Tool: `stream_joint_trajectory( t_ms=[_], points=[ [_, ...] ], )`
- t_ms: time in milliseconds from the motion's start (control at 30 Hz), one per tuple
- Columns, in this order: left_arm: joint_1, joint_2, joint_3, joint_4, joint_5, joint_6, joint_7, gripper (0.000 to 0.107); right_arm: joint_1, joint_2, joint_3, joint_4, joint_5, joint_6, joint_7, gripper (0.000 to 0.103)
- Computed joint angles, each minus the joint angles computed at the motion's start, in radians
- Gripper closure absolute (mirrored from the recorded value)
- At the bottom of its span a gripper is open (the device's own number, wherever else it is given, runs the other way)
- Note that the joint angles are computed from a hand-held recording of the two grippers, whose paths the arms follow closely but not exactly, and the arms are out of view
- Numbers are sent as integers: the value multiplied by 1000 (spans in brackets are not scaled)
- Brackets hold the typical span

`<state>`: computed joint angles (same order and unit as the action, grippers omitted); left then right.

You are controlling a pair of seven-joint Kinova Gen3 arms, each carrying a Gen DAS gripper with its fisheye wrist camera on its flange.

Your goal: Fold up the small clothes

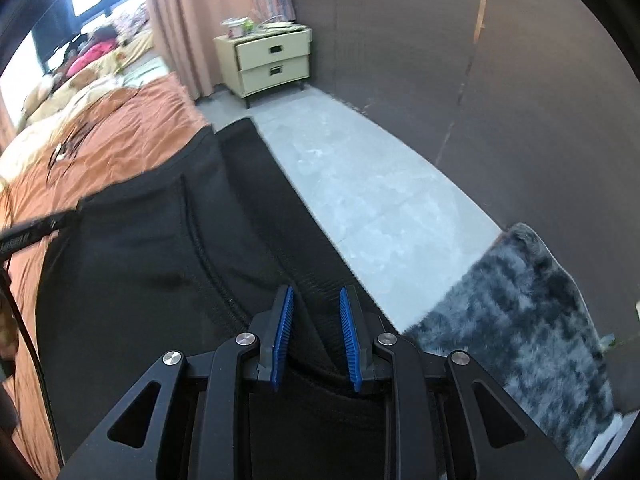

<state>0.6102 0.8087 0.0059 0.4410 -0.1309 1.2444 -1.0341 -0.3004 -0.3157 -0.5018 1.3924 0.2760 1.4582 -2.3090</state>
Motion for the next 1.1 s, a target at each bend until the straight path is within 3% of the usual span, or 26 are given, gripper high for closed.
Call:
stream_joint_trajectory(
  t_ms=[167,333,600,733,833,900,967,1033,1067,1100],
  points=[
    [16,-85,-5,141,-21,-62,22,98,16,-74,-16,25,-15,-23,-53,83],
    [37,-114,10,164,-37,-60,23,98,46,-174,-35,57,-81,-26,-28,80],
    [41,-177,72,272,32,-105,26,97,108,-240,-29,81,-170,44,76,80],
    [89,-193,54,307,-7,-90,50,97,175,-249,-47,104,-191,98,109,80],
    [118,-205,53,327,-31,-74,62,97,203,-279,-13,128,-223,107,112,80],
    [130,-220,59,355,-36,-80,69,92,218,-299,9,129,-244,115,114,80],
    [152,-235,62,386,-47,-93,87,61,240,-321,11,119,-259,137,113,80],
    [178,-248,59,415,-71,-113,107,44,259,-341,8,99,-285,154,110,80],
    [196,-253,57,428,-89,-122,119,41,273,-349,2,81,-291,167,113,73],
    [206,-252,60,427,-99,-118,122,41,284,-362,-1,72,-293,178,120,53]
  ],
)
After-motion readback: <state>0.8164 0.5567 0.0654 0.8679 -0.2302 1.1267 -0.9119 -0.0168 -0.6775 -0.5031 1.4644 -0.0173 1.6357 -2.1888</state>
